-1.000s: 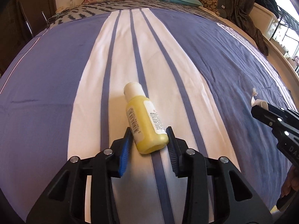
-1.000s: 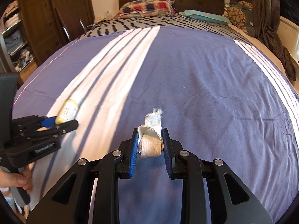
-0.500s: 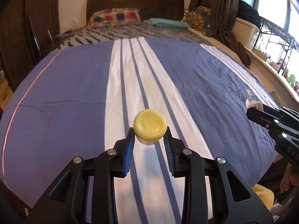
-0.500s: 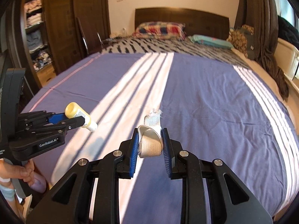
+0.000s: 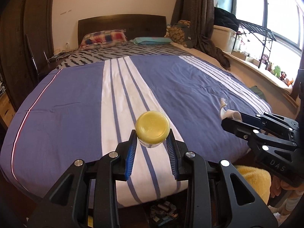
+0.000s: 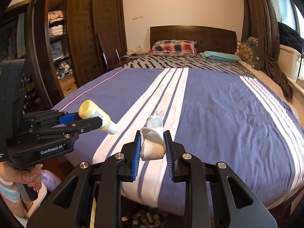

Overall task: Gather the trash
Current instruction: 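Lower both tools over the bin and open them to drop bottle and cloth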

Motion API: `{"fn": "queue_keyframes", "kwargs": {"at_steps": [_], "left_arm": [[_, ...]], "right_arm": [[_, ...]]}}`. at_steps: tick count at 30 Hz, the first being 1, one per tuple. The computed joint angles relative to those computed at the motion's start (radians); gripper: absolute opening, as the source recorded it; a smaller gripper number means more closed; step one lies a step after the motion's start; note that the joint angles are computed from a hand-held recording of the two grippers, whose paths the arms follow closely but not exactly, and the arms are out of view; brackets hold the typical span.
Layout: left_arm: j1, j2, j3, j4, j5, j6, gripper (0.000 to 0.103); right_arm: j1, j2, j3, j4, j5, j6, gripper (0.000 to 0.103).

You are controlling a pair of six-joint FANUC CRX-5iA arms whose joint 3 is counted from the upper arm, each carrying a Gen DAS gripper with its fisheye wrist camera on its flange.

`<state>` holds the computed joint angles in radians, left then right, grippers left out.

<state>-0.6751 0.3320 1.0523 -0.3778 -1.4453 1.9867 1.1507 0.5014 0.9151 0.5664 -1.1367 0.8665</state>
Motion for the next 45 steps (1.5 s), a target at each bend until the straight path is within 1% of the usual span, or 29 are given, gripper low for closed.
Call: {"fn": "queue_keyframes", "kwargs": {"at_steps": [2, 5, 8, 13, 15, 17, 22, 26, 30, 33, 37, 42, 45], "left_arm": [[-0.015, -0.038, -0.078, 0.004, 0.025, 0.018, 0.03], [-0.038, -0.09, -0.201, 0.016, 0.058, 0.051, 0.03], [-0.034, -0.136, -0.326, 0.052, 0.09, 0.086, 0.03], [-0.015, -0.188, -0.506, 0.118, 0.126, 0.124, 0.03], [-0.006, -0.199, -0.558, 0.142, 0.134, 0.133, 0.03], [-0.008, -0.211, -0.604, 0.14, 0.135, 0.15, 0.03], [0.012, -0.231, -0.72, 0.205, 0.154, 0.163, 0.03], [0.046, -0.222, -0.805, 0.295, 0.195, 0.131, 0.03], [0.07, -0.201, -0.854, 0.365, 0.224, 0.095, 0.03], [0.085, -0.177, -0.873, 0.407, 0.233, 0.075, 0.03], [0.114, -0.147, -0.911, 0.489, 0.253, 0.019, 0.03], [0.121, -0.107, -0.91, 0.527, 0.25, -0.01, 0.03], [0.129, -0.098, -0.908, 0.535, 0.244, -0.021, 0.03]], "right_arm": [[0.017, -0.058, -0.12, 0.023, 0.034, -0.061, 0.025], [0.04, -0.125, -0.262, 0.035, 0.069, -0.137, 0.025], [0.054, -0.163, -0.352, 0.029, 0.077, -0.181, 0.025], [0.063, -0.185, -0.428, -0.033, 0.05, -0.196, 0.025], [0.059, -0.182, -0.442, -0.074, 0.03, -0.189, 0.025], [0.058, -0.186, -0.461, -0.11, 0.026, -0.194, 0.025], [0.054, -0.17, -0.471, -0.195, 0.0, -0.173, 0.025], [0.048, -0.139, -0.452, -0.27, -0.028, -0.147, 0.025], [0.035, -0.104, -0.424, -0.343, -0.063, -0.122, 0.025], [0.023, -0.082, -0.408, -0.39, -0.082, -0.111, 0.025], [-0.001, -0.04, -0.367, -0.466, -0.123, -0.093, 0.025], [-0.019, 0.008, -0.309, -0.515, -0.169, -0.08, 0.025], [-0.028, 0.008, -0.305, -0.525, -0.172, -0.077, 0.027]]}}
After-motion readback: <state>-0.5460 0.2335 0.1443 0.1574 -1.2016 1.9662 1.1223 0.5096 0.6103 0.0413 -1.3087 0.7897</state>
